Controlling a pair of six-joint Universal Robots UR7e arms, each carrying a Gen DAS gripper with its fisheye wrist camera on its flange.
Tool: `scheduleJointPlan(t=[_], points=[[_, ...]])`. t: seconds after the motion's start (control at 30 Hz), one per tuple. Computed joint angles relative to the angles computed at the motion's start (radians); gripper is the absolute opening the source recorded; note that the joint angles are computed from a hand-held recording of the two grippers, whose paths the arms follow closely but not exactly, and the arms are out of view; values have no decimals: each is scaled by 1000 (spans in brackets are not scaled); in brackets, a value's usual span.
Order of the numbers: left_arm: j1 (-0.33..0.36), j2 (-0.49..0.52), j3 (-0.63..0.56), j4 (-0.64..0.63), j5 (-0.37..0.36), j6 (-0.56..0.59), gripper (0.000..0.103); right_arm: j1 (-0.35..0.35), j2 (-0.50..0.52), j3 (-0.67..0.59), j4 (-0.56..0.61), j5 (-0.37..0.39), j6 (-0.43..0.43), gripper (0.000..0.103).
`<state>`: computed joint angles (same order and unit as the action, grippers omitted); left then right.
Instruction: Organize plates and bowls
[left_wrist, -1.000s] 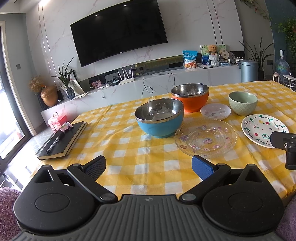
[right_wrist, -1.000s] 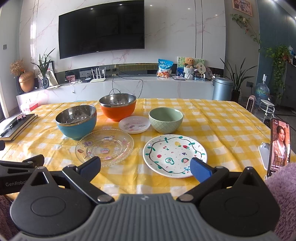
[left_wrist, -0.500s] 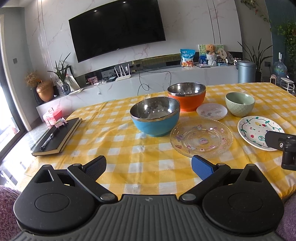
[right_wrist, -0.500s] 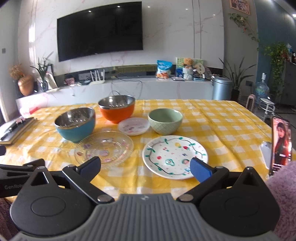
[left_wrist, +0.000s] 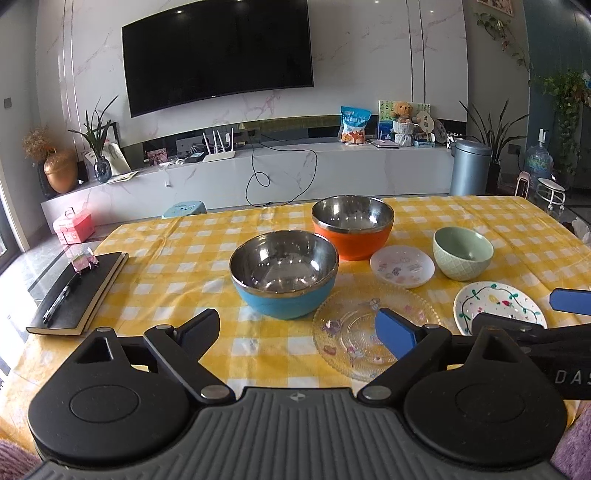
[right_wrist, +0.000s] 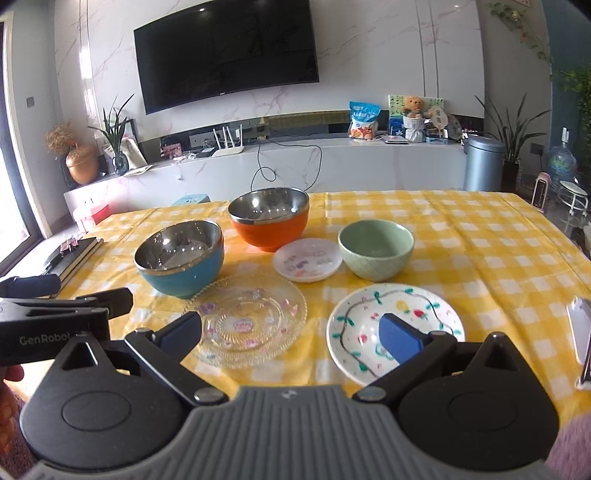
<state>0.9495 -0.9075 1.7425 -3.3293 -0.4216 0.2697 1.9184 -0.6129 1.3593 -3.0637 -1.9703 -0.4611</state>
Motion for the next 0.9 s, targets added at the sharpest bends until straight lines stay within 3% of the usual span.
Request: scheduleJointPlan(t=[0.13,0.27,0.37,0.57,0.7,0.77,0.9], points=[[25,0,-75,104,-44,-86,99,4,58,-138,97,-3,-11,99],[53,22,-119,104,-67,-74,81,-7,112,-227,121,2,-18,99],[75,37,-131,73,-88,-47,78,-24,131,-248,138,18,-24,99],[111,48,-123,58,-137,-93,76,-45,187,-277,77,-6,-53,98],[142,16,-116,185,-198,-221,71,-50,223,-307,50,-29,-113,97],[150,15,-119,224,-198,-252,66,-55,231,-324,90,-16,-105,86],[162,18,-123,253,-220,-274,64,-62,245,-358,185,-22,-46,77]])
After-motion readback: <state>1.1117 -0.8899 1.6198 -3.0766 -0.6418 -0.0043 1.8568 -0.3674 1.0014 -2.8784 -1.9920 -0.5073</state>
